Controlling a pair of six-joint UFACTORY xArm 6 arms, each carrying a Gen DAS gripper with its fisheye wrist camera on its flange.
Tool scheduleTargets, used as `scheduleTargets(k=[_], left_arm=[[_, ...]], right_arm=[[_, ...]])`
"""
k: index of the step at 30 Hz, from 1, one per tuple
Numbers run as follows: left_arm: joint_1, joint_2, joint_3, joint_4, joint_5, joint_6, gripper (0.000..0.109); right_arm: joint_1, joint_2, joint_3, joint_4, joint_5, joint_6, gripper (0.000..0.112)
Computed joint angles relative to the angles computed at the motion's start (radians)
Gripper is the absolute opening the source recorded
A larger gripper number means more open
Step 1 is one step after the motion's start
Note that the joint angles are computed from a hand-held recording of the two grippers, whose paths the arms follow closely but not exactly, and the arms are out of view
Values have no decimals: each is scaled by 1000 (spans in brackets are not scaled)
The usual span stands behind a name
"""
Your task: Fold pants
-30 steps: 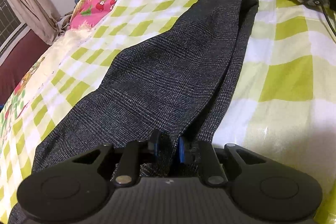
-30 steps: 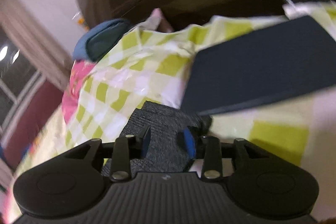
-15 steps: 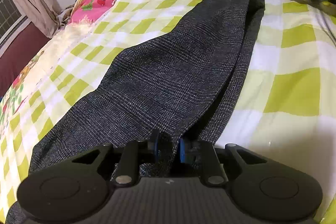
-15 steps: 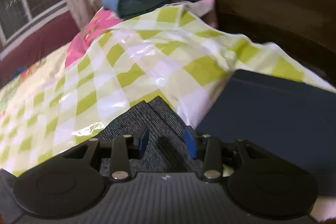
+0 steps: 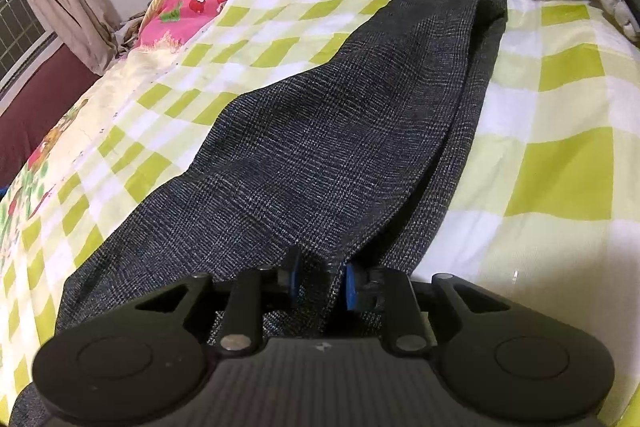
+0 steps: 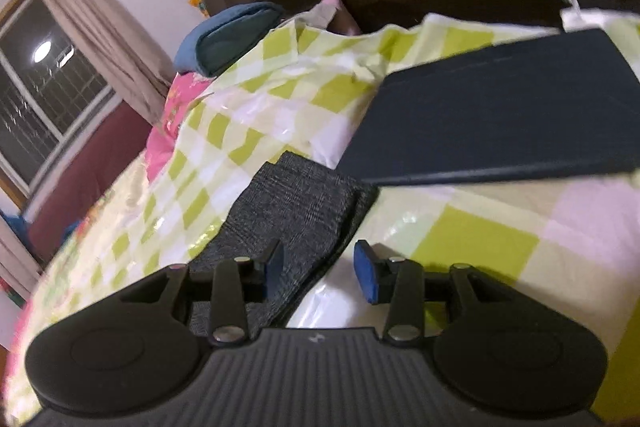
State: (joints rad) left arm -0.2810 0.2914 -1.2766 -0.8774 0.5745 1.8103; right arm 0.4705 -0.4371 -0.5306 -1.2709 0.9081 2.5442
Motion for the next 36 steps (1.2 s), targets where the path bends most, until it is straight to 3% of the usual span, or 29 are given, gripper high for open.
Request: scheduleTargets(k=[4, 7, 15, 22, 31, 36], left_arm=[[-2, -2, 4, -3, -5, 6, 36], [-2, -2, 4, -3, -5, 7, 37], [-1, -2, 4, -5, -4, 10, 37], [-1, 0, 3, -12, -3, 23, 37], [-1, -2, 4, -12, -2, 23, 37], [0, -2, 4, -16, -1, 26, 37]], right_arm=[[8, 41, -35, 18, 52, -44, 41], [-21, 64, -54, 40, 19, -105, 42], [-57, 77, -59, 21, -7, -96, 42], [-5, 113, -106, 48, 87, -166, 42], [-89, 98, -77, 25, -31, -129, 41], [-57, 120, -105, -11, 8, -131, 42]])
